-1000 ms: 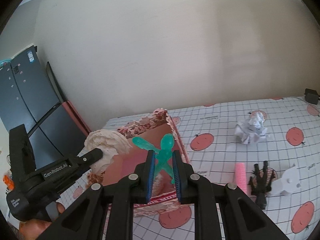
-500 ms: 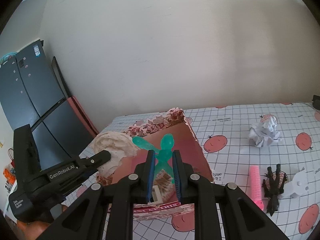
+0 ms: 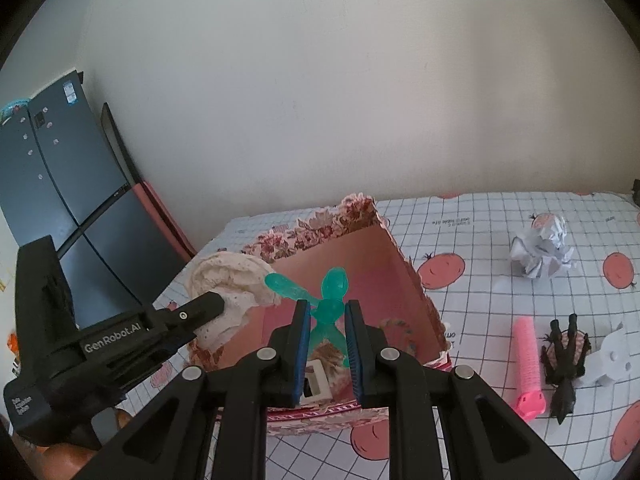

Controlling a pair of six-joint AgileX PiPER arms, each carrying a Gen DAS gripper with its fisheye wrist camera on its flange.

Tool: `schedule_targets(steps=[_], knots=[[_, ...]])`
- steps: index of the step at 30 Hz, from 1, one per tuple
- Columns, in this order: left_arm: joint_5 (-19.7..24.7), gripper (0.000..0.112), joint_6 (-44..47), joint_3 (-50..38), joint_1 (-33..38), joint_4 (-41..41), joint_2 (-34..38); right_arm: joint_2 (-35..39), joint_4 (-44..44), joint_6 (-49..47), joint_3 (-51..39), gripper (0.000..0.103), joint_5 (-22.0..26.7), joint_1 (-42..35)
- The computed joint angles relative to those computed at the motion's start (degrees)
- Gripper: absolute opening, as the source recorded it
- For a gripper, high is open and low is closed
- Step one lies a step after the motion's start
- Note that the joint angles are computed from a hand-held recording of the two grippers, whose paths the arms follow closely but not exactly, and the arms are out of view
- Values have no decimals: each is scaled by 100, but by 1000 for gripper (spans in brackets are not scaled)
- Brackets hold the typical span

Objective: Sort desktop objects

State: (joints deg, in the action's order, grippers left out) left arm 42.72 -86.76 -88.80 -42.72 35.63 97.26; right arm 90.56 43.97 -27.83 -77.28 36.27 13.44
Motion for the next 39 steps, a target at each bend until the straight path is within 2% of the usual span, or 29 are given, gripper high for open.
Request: schedule_targets(steps=[14,21,39], knots=[[163,20,625,-74,290,-1104,230,275,-588,643,-92,19,23,112],[280,20,811,-143,357,-1420,339,369,-916,945,-139,19,104,168],[477,21,1179,-294,441,-1964,525,477,-1104,1111,-234,20,217,209]])
